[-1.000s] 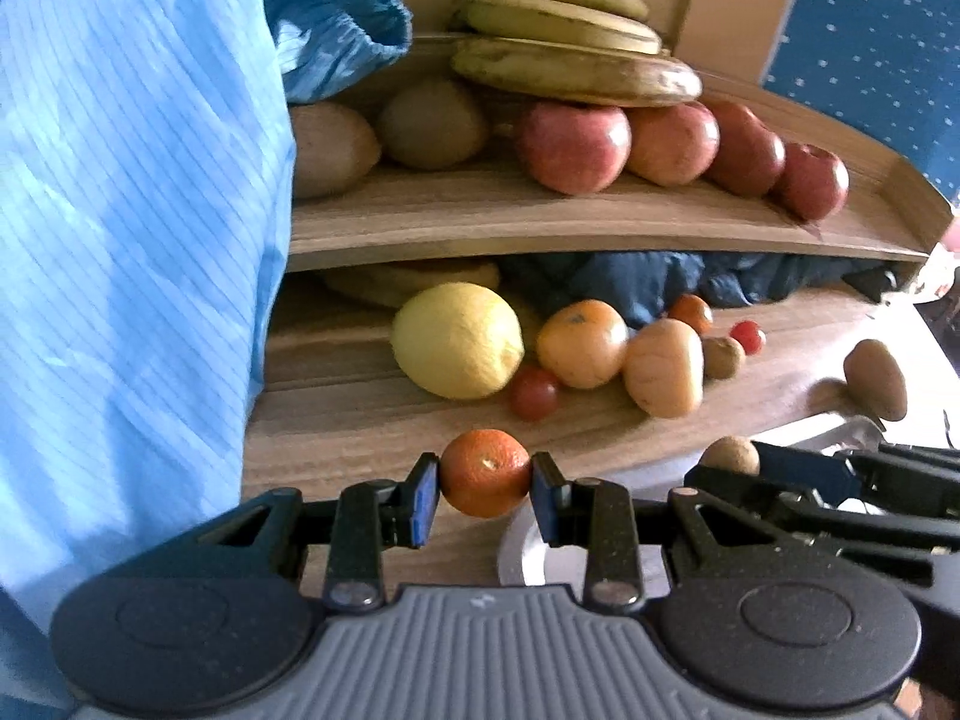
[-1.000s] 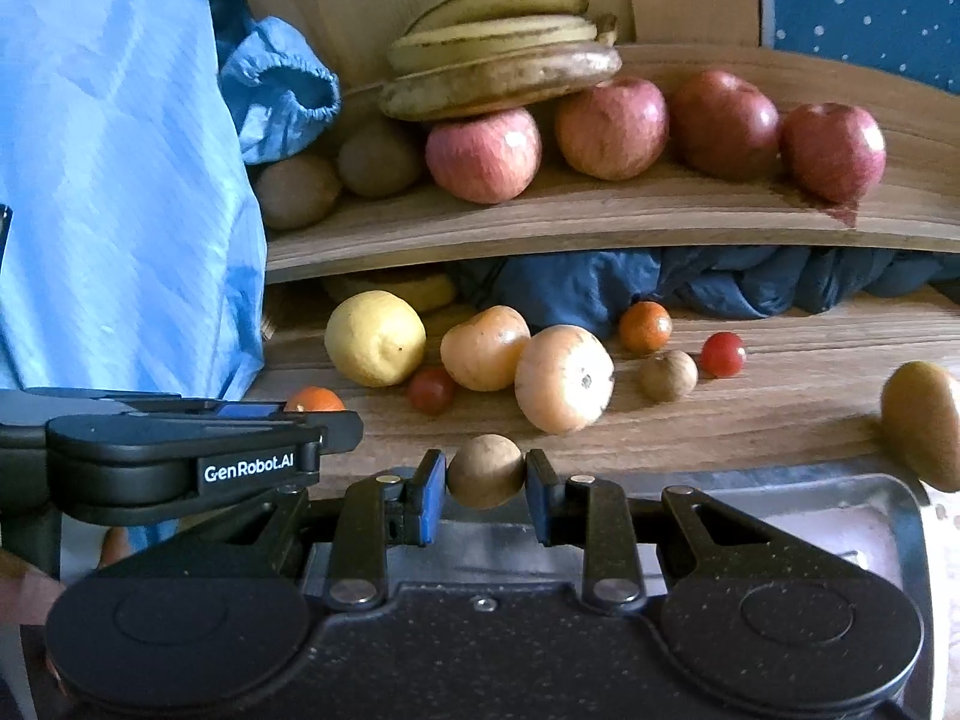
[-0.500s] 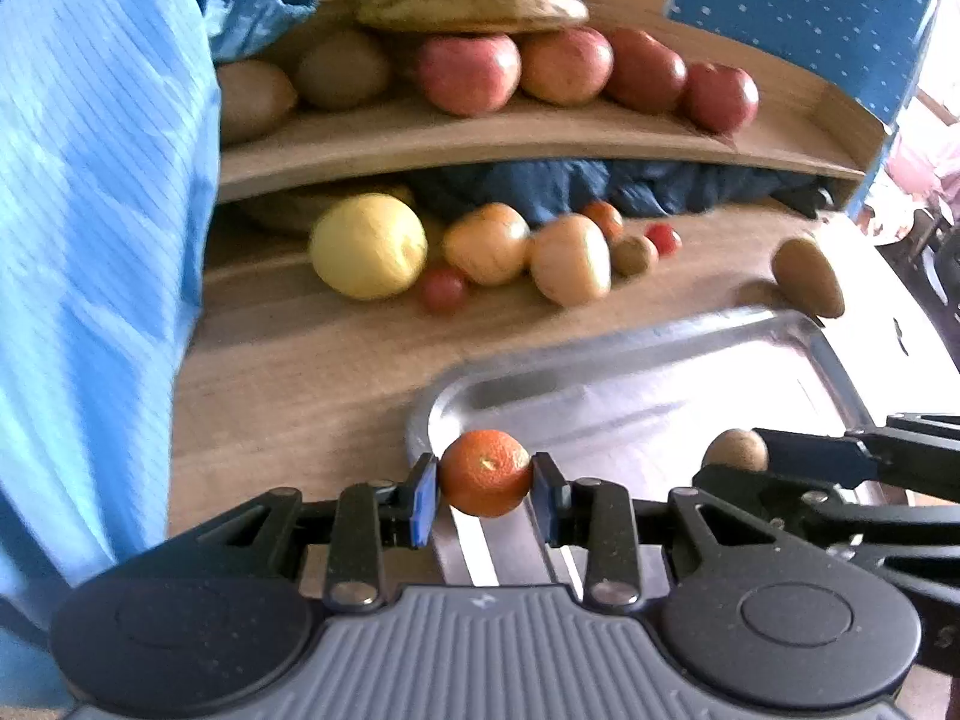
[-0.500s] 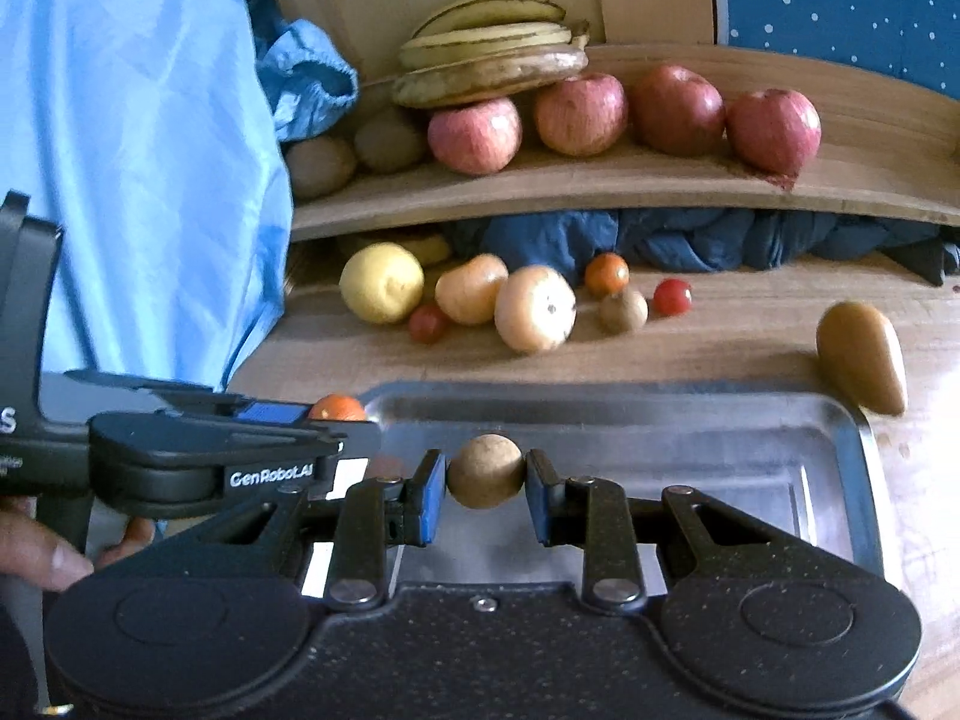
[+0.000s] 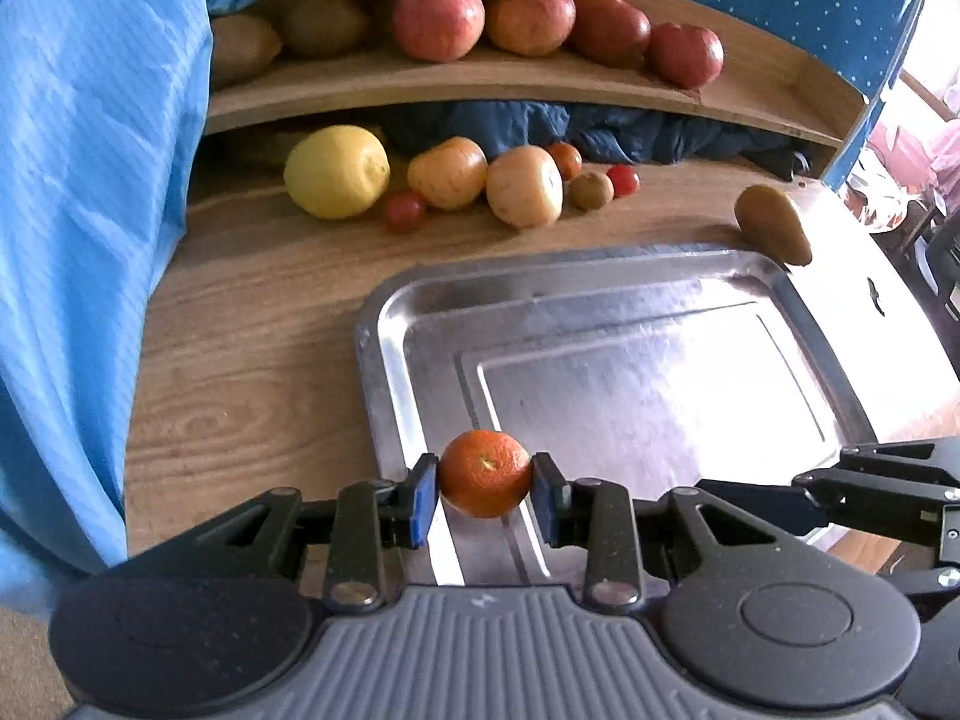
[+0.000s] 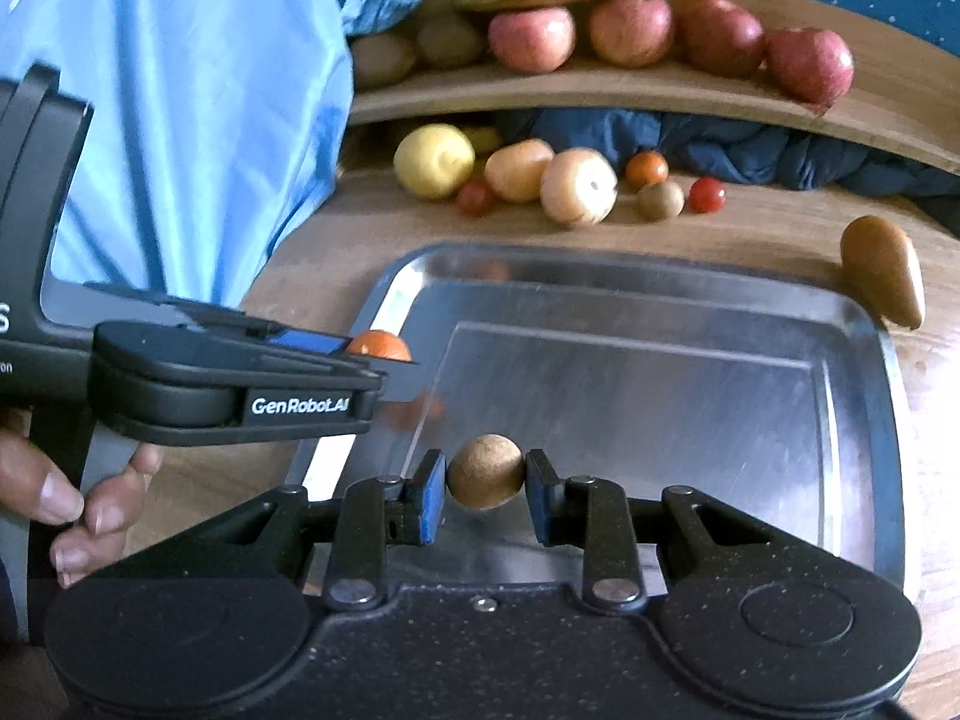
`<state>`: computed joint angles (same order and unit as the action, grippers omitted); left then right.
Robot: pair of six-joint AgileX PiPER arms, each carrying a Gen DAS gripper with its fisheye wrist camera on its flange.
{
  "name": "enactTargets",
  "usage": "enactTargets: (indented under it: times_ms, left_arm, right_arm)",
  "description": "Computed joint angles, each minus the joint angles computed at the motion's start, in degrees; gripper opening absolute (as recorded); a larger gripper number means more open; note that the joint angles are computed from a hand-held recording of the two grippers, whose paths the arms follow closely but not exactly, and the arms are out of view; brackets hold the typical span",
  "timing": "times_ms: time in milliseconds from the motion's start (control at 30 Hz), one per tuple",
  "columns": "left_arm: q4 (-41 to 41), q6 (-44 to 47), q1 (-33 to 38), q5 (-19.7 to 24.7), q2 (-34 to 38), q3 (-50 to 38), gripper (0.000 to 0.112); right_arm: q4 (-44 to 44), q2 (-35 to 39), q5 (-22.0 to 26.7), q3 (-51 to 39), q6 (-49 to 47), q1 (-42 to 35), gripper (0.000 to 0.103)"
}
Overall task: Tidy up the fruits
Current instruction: 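Carry tangerine and kiwi to the steel tray and open both tools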
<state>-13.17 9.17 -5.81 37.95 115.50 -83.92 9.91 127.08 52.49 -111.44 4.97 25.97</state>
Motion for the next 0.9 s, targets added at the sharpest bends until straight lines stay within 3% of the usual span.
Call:
enactTargets:
  times_ms: [667,767,900]
  left_arm:
    - [5.42,-7.19,-1.9,-0.48,-1.99,2.01,0.038]
    - [6.17,-8.45,-2.34,-1.19,-2.73,2.9,0.044]
    - [8.83,-11.78,-3.39,-2.51,-4.1,4.48,0.063]
  right_arm:
    - [2.62,-0.74,2.59,2.09,-5.09,-0.94,0.031]
    - [3.16,-1.15,2.24,2.74,-5.89,-1.18,0.033]
    - [3.65,-2.34,1.29,4.43,-6.81,-1.52,0.04]
